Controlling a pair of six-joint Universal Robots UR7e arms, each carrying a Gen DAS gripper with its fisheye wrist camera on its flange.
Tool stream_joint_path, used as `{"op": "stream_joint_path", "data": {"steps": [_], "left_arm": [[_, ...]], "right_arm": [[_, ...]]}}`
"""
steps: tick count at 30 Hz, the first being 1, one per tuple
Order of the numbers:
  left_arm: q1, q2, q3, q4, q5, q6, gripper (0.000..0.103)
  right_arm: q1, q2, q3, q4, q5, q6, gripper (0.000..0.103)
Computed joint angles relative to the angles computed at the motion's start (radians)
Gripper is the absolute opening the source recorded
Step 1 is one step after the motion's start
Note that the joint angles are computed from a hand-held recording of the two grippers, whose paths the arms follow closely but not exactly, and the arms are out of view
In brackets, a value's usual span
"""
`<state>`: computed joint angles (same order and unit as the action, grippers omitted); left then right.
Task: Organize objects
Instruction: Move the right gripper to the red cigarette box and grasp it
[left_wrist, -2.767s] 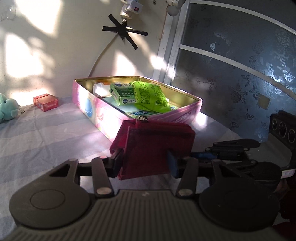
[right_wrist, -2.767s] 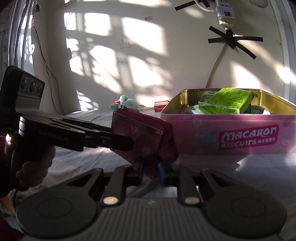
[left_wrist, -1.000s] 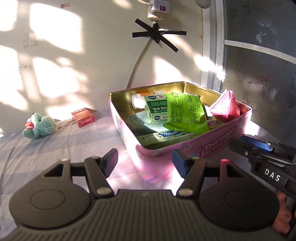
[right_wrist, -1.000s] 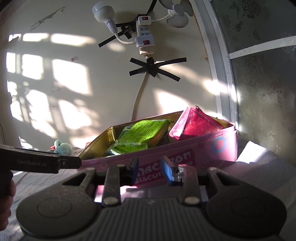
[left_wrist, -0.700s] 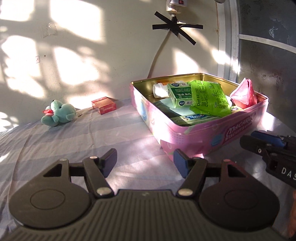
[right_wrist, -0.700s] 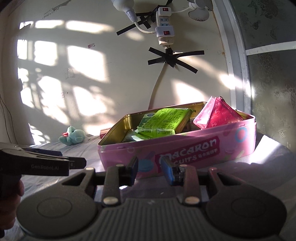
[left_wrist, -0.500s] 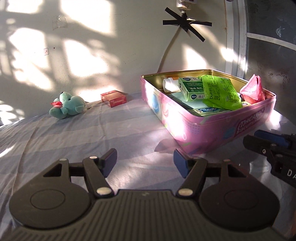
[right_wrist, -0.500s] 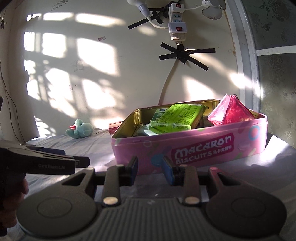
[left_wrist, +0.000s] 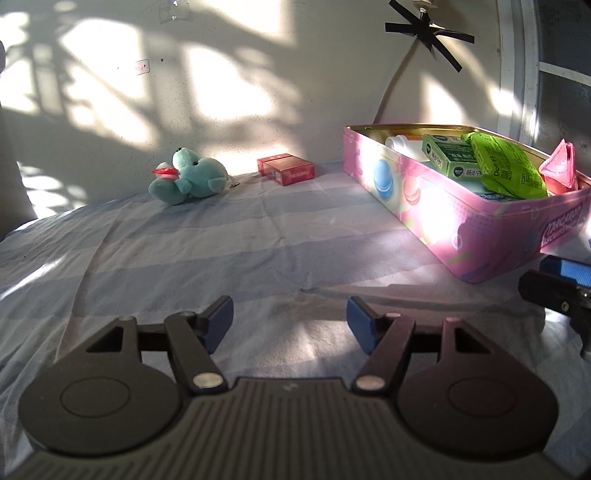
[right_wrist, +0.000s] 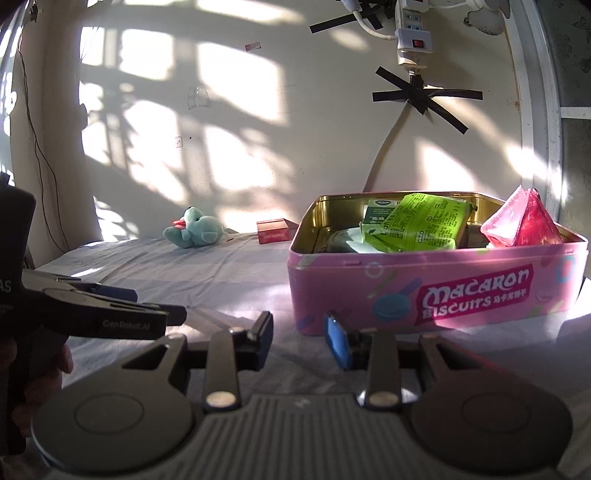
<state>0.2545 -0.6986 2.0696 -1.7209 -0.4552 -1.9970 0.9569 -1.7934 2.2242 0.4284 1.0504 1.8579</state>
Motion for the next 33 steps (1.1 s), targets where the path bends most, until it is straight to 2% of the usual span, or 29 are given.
{"op": "stream_joint_path", "data": {"steps": [5, 8, 10, 14, 15, 16, 19, 22, 25, 28, 31, 33], "left_arm": [[0.006, -0.026, 0.024, 0.055, -0.009, -0.042, 0.07], [0.015, -0.046, 0.031, 0.131, -0.007, -0.09, 0.07], [0.024, -0.062, 0.032, 0.204, -0.007, -0.145, 0.07], [0.054, -0.08, 0.008, 0.478, -0.009, -0.362, 0.07], [0.061, -0.091, 0.017, 0.507, -0.014, -0.397, 0.07], [0.066, -0.107, 0.034, 0.493, -0.023, -0.403, 0.07], [0.071, -0.207, 0.133, 0.333, -0.019, -0.443, 0.07], [0.061, -0.226, 0.16, 0.305, -0.012, -0.48, 0.07], [0.062, -0.224, 0.166, 0.276, 0.001, -0.455, 0.07], [0.071, -0.234, 0.179, 0.219, 0.012, -0.401, 0.07], [0.08, -0.258, 0.208, 0.131, 0.009, -0.346, 0.071], [0.082, -0.269, 0.222, 0.101, 0.016, -0.332, 0.076]], "right_arm": [[0.058, 0.025, 0.003, -0.022, 0.054, 0.01, 0.032], [0.114, 0.048, -0.002, -0.038, 0.088, 0.02, 0.032], [0.173, 0.082, -0.016, -0.048, 0.121, 0.039, 0.032], [0.299, 0.173, -0.056, -0.08, 0.205, 0.095, 0.032], [0.338, 0.205, -0.073, -0.091, 0.233, 0.117, 0.033], [0.374, 0.237, -0.089, -0.103, 0.257, 0.139, 0.033], [0.491, 0.345, -0.15, -0.157, 0.336, 0.219, 0.039], [0.604, 0.476, -0.238, -0.223, 0.432, 0.301, 0.04], [0.699, 0.62, -0.336, -0.319, 0.553, 0.353, 0.047], [0.757, 0.748, -0.428, -0.42, 0.663, 0.326, 0.053], [0.787, 0.856, -0.535, -0.457, 0.773, 0.341, 0.058], [0.795, 0.909, -0.601, -0.454, 0.83, 0.372, 0.06]]}}
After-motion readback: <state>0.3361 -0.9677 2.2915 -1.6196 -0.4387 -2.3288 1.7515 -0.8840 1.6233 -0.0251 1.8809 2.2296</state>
